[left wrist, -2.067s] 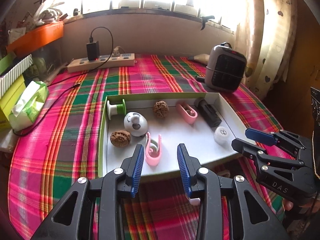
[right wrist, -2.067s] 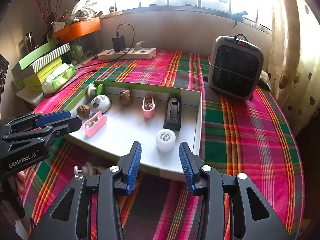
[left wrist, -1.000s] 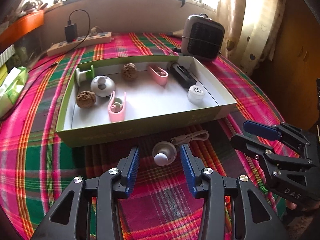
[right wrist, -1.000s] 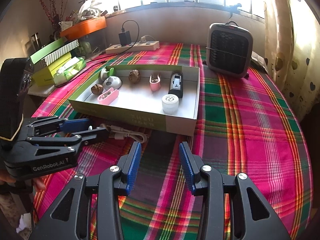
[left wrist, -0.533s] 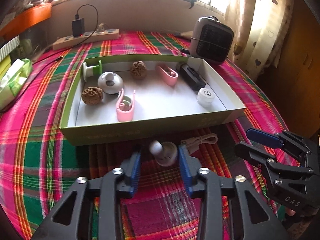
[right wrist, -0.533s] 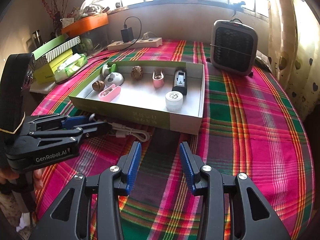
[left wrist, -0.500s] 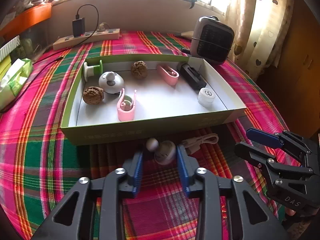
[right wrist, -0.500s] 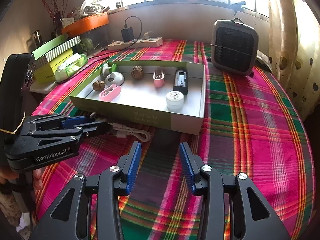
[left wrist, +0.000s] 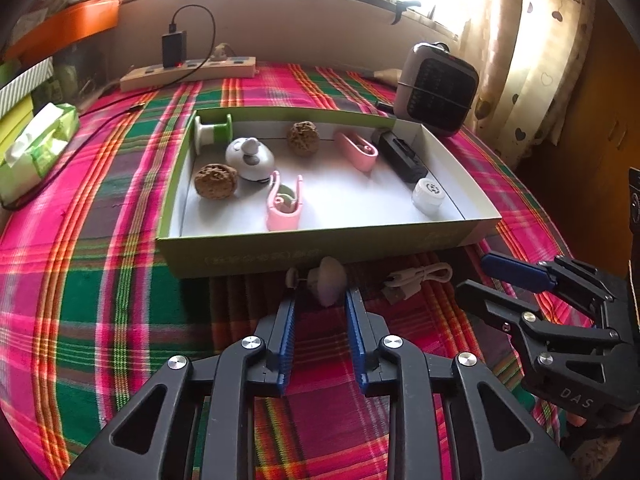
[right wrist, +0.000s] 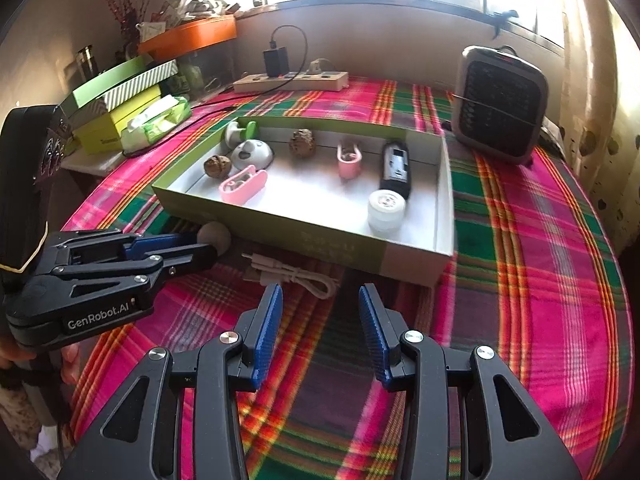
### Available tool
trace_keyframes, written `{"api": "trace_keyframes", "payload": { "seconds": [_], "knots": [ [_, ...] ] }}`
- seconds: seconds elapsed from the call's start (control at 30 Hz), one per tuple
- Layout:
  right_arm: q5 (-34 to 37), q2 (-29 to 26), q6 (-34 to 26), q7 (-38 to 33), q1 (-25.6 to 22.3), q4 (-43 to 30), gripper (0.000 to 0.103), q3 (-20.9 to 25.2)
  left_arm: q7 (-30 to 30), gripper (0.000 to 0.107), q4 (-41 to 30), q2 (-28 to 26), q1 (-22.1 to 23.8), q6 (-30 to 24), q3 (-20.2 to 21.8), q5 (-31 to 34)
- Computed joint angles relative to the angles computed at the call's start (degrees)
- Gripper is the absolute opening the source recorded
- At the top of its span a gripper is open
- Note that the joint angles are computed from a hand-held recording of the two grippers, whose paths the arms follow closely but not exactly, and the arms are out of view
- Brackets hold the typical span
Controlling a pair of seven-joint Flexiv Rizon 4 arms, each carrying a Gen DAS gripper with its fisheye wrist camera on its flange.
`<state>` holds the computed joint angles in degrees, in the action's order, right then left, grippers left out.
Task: Organize objects
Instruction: 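Move both tools toward the white knob and white USB cable beside the tray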
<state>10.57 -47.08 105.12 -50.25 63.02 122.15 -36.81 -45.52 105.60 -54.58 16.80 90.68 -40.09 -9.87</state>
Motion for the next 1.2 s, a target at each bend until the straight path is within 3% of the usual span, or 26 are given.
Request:
{"api": "trace_keyframes", "payload": {
  "seconds": [0.2, 0.3, 0.5, 0.7, 0.87, 0.97, 1.2],
  "knots": [
    [-2.05, 0.17, 0.99, -2.49, -4.86, -2.69, 0.042, 4.61, 0.36, 0.024, 0.33, -0.40, 2.05, -0.89, -1.59, -0.28],
    [-2.23, -0.10, 1.35, -3.47, -5.70, -3.48, 0.048, 5.47, 0.58, 0.028, 0.29, -0.18, 1.90, -0.68, -1.22, -0.31],
    [-2.88, -0.25, 1.13, -6.08, -6.80, -4.65, 0.049, 6.53, 1.30, 0.030, 0.36, -0.60, 3.02, -0.37, -2.64, -0.15],
    [-6.87, 1.92, 0.76, -10.36, -12.53, -5.40, 0.049, 13.66, 0.96, 0.034, -0.69, -0.27, 1.67, -0.74, -1.38, -0.49],
    [-5.31, 1.58, 1.62, -10.89, -10.39, -4.83, 0.049, 11.70, 1.53, 0.034, -1.38, -0.12, 0.72, -1.36, -0.82, -0.87],
    [-3.15, 0.60, 0.78, -10.97, -6.49, -4.28, 0.049, 7.16, 1.48, 0.034, -1.92, -0.01, -0.05, -1.56, -0.36, -1.42],
    [-3.72, 0.49, 0.10, -10.65, -6.44, -3.98, 0.049, 6.43, 1.00, 0.036, -3.14, 0.76, -3.60, -1.54, 3.13, -2.48]
  ]
}}
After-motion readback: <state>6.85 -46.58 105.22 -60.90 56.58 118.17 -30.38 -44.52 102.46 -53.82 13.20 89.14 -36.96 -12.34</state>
